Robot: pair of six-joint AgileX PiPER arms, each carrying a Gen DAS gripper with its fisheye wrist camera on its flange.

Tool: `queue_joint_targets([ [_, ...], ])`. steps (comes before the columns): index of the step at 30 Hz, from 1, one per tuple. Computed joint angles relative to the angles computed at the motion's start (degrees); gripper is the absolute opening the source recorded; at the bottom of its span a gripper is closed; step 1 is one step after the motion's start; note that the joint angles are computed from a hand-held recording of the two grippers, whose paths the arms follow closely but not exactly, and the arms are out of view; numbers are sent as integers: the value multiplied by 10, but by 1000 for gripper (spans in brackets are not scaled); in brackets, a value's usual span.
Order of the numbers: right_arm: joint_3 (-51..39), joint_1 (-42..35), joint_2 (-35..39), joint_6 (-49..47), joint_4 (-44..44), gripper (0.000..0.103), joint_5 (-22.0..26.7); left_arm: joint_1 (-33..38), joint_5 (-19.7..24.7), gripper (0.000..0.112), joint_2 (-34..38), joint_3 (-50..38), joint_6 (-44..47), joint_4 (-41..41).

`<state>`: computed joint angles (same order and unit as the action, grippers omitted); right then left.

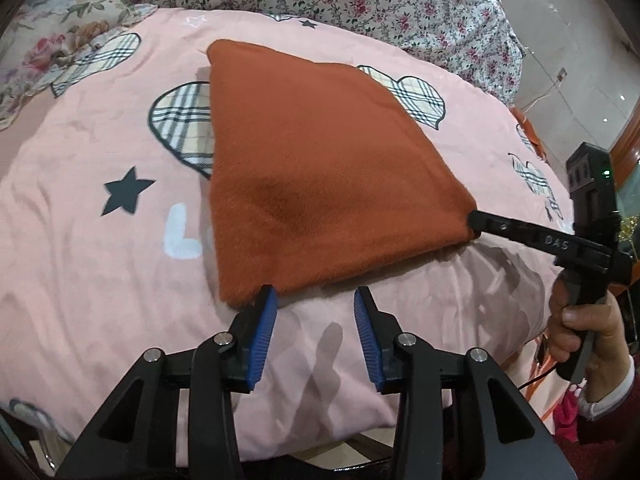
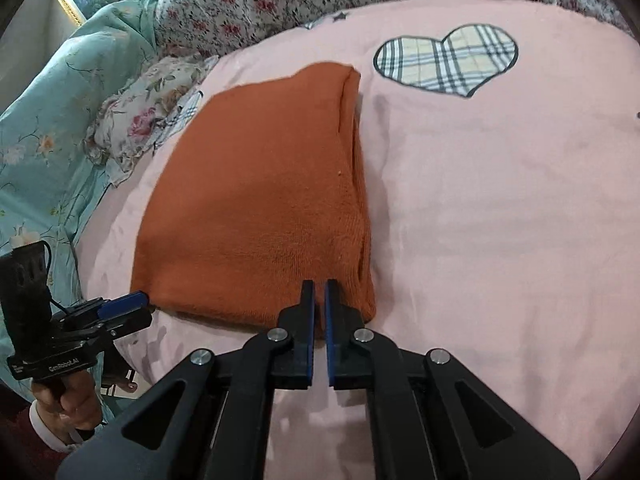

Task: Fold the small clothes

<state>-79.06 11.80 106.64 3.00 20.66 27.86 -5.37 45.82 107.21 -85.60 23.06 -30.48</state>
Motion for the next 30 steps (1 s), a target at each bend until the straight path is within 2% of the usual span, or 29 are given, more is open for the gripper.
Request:
queue_joint_targets([
  [5, 47, 13, -41, 39, -36, 5, -10, -11, -30, 53, -45, 51, -41, 52],
  [8, 76, 23, -61, 50, -45, 6, -20, -17, -30, 58, -64, 71, -63, 70],
  [9, 85, 27, -68, 53, -48, 6, -23, -17, -28, 63, -67, 75, -67, 74],
  [11, 98, 35, -80, 60, -56, 12, -26, -22, -32, 68, -81, 90, -88, 95],
  [13, 108, 47, -90, 87, -86, 37, -29, -28, -34, 72, -92, 101, -113, 122],
  [15, 123, 63, -105, 134, -137, 49, -39, -30, -38, 75, -98, 106, -133, 152],
  [18, 127, 78, -115, 173, -182, 53, -32, -38, -37, 77, -107, 106, -177, 211],
  [23, 119, 98, -118, 199, -215, 69, -17, -55, -44, 83, -127, 110, -223, 285],
  [25, 113, 107, -115, 218, -241, 76, -14, -58, -47, 84, -126, 108, -228, 296],
  [30, 78, 123, -92, 229, -285, 82, -1, -69, -33, 85, -95, 71, -239, 312],
])
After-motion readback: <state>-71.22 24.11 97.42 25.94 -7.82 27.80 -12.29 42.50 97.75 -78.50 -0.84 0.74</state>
